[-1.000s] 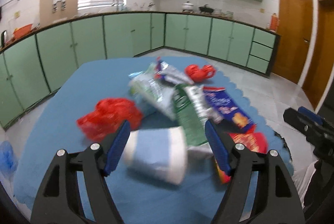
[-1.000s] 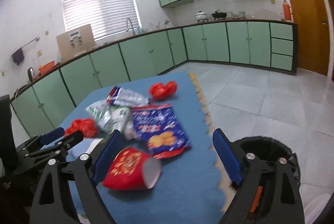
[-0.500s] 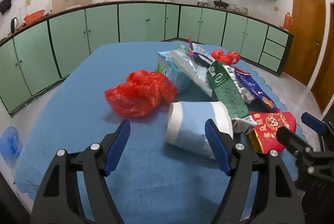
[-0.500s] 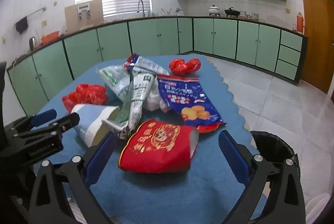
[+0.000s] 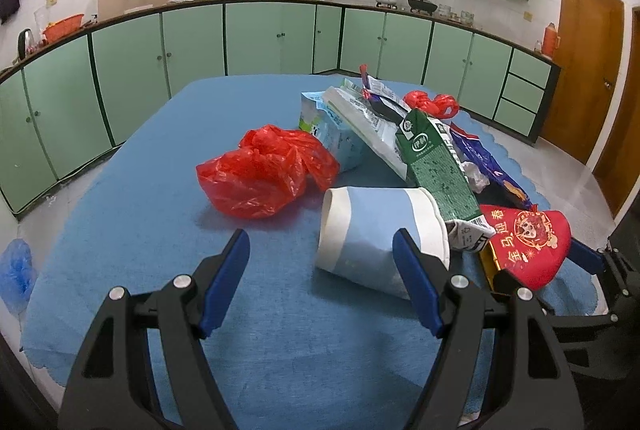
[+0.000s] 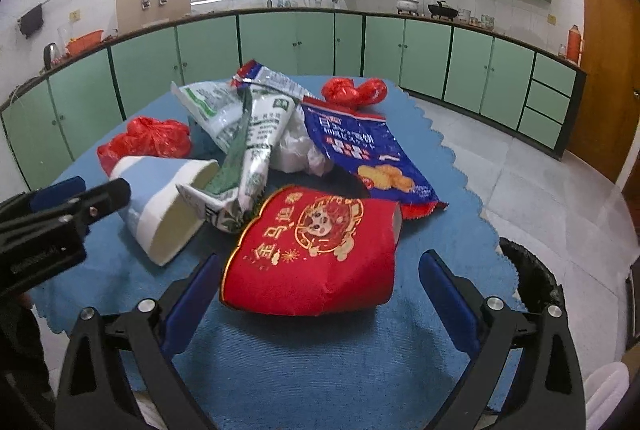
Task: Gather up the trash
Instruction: 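Grasp the red snack bag with the right tool while the left tool grasps the paper cup, then carry the cup and red bag to the bin and open both tools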
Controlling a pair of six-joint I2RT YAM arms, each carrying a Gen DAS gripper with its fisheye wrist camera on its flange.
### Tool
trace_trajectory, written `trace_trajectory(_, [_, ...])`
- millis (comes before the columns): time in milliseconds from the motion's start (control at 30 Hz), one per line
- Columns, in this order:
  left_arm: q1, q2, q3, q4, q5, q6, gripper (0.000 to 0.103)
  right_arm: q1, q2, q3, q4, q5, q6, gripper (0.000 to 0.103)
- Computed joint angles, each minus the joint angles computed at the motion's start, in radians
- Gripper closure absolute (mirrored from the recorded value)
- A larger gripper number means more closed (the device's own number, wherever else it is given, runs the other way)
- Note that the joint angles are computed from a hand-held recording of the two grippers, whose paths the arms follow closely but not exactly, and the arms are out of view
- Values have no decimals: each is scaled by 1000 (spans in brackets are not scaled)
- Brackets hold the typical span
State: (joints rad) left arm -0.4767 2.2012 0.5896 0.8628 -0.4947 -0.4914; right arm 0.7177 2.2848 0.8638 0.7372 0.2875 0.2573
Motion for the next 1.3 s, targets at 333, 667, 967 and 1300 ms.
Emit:
trace_trajectory(333, [2, 13, 16, 7, 25, 22, 29, -54, -6, -14, -4, -124, 3, 22])
trace_trajectory(667, [-21, 60, 85, -15, 57, 76, 19, -103, -74, -82, 29, -186, -24, 24])
trace_trajectory(967, [-38, 99, 182, -127, 25, 92, 18, -124, -89, -94, 32, -238, -28, 25])
trace_trajectory(1300, [-47, 33, 123, -100, -42, 67, 29, -116, -130, -129, 64, -238, -54, 25])
